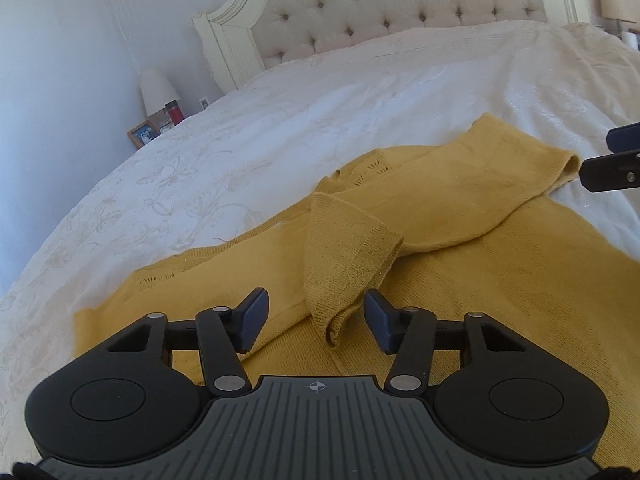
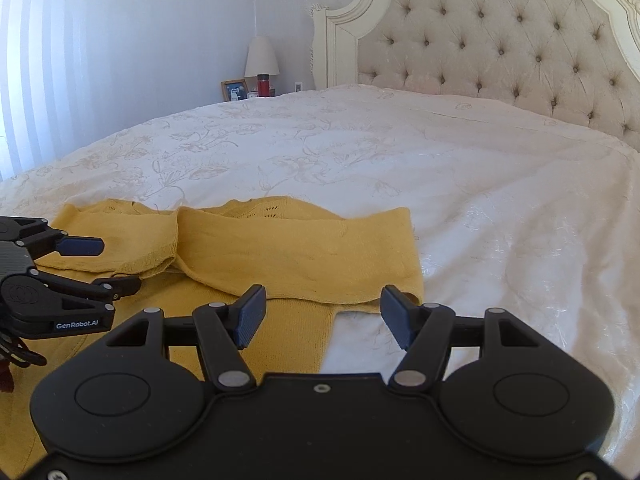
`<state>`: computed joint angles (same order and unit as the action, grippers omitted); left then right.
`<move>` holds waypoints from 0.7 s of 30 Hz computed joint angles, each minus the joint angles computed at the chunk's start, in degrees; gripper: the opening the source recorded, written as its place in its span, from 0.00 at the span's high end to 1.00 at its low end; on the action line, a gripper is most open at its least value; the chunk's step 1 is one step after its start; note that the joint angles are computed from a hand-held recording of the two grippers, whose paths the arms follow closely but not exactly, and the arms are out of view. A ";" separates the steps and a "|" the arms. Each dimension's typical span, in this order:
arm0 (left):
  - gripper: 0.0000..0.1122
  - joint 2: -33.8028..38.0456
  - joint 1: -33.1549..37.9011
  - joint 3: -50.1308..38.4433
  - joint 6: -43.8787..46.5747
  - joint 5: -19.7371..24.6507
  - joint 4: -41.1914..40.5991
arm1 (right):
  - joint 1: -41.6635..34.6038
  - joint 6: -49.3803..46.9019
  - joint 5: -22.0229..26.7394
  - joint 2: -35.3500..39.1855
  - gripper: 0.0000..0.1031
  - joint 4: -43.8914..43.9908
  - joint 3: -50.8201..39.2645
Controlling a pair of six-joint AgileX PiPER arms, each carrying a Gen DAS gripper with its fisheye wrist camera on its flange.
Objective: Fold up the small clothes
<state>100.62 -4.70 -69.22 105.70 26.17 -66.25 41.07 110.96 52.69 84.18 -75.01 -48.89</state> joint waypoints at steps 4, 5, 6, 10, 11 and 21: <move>0.74 2.38 0.98 -4.62 -7.55 5.74 6.35 | -0.79 1.34 -1.10 -0.46 0.35 -0.10 0.55; 0.74 2.55 1.00 -4.86 -7.60 5.81 6.35 | -1.03 1.82 -1.52 -0.66 0.35 -0.15 0.74; 0.74 2.62 0.80 -5.01 -8.27 5.39 6.81 | -1.38 2.38 -2.19 -0.97 0.35 -0.23 1.04; 0.70 0.78 0.96 -1.59 -1.31 3.04 2.37 | -1.71 3.69 -3.15 -1.68 0.35 -0.41 1.76; 0.66 0.40 1.43 -0.78 1.13 3.43 0.78 | -1.61 3.74 -3.02 -1.60 0.35 -0.38 1.77; 0.59 1.91 1.75 -2.28 1.62 3.43 0.43 | -1.95 3.93 -4.06 -1.78 0.35 -0.33 2.09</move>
<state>102.53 -2.95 -71.51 107.32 29.59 -65.81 39.12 114.90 48.63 82.39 -75.33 -46.80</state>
